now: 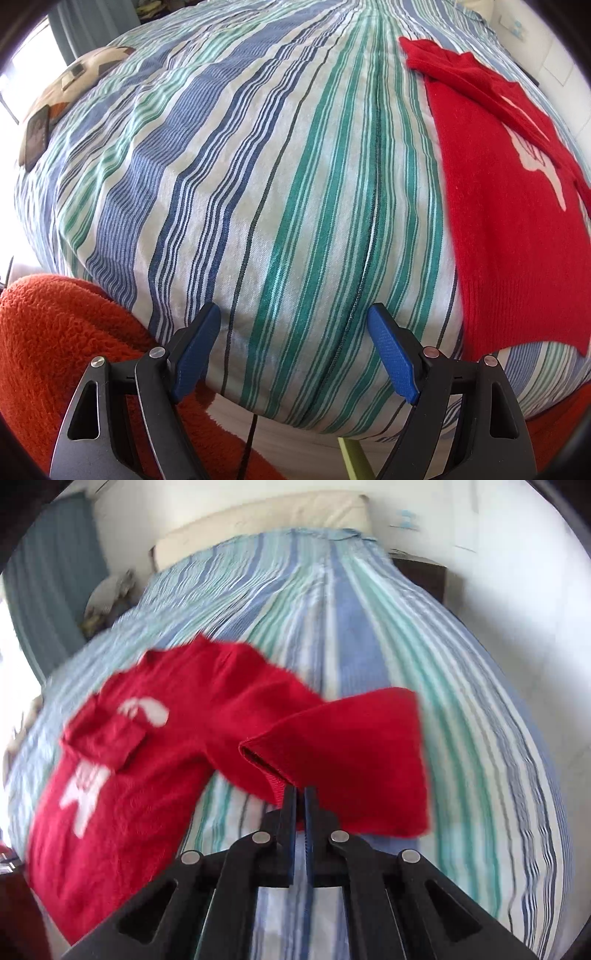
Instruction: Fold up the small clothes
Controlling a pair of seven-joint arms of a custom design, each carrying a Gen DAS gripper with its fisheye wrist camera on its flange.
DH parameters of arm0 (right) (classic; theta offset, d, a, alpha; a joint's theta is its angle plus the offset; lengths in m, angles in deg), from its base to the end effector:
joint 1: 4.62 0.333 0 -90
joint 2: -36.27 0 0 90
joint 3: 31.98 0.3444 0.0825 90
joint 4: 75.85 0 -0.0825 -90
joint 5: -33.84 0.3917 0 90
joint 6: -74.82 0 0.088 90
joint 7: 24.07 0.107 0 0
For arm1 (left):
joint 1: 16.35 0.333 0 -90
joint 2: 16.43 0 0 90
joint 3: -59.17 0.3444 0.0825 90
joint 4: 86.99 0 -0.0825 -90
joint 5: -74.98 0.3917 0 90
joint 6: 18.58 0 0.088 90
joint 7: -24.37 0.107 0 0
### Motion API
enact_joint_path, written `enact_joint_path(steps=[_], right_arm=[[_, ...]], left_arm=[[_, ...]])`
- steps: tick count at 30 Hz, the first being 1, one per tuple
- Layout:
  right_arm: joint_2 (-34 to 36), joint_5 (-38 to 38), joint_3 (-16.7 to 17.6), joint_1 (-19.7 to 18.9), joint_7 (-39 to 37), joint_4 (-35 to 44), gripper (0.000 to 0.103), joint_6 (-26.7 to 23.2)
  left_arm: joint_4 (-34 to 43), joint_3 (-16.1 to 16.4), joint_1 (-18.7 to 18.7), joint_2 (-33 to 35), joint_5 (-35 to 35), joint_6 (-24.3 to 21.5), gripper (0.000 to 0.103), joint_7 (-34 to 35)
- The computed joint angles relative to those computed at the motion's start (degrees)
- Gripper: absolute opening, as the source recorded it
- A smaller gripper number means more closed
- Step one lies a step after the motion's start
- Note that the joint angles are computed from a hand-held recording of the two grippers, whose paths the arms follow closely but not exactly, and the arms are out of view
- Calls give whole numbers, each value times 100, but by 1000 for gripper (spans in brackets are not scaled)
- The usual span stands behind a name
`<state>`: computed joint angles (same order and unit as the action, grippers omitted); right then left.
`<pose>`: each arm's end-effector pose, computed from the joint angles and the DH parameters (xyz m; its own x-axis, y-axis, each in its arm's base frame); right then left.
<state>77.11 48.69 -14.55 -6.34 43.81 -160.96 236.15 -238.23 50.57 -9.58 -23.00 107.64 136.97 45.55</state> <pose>0.7728 0.1418 0.3541 0.3530 -0.9193 -0.1738 -0.7614 -0.1743 -0.6245 0.4375 -0.0327 0.3201 0.6232 -0.7815 -0.0282 -0.7416 -0.5791 -0.3385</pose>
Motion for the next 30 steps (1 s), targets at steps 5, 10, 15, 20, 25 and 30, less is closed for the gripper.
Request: enact_joint_path(steps=[5,10,15,20,25,30], right_arm=[[-548,1943,841,-1566,409,-1029,3,654],[-458,2808,791,-1997,707,-1203,3,365],[34,4516,1750,-2852,-521,-976,22,182],[236,5724,2088,-3098,-1401,-815,46,102],[154,6165,1723,-2761,-1086,-734,46,98],[-287,6115,1208,-2515,110,-1132,46,-538]], left_arm=[[40,30,22,56,98,1,83,51],[96,10,-41,76,184,-117,83,-16],[121,-43,-142,36,248,-265,83,-160],[128,-30,-173,35,229,-295,83,-159],[157,-21,-209,48,251,-367,83,-114],[89,-3,-178,8,149,-290,83,-102]])
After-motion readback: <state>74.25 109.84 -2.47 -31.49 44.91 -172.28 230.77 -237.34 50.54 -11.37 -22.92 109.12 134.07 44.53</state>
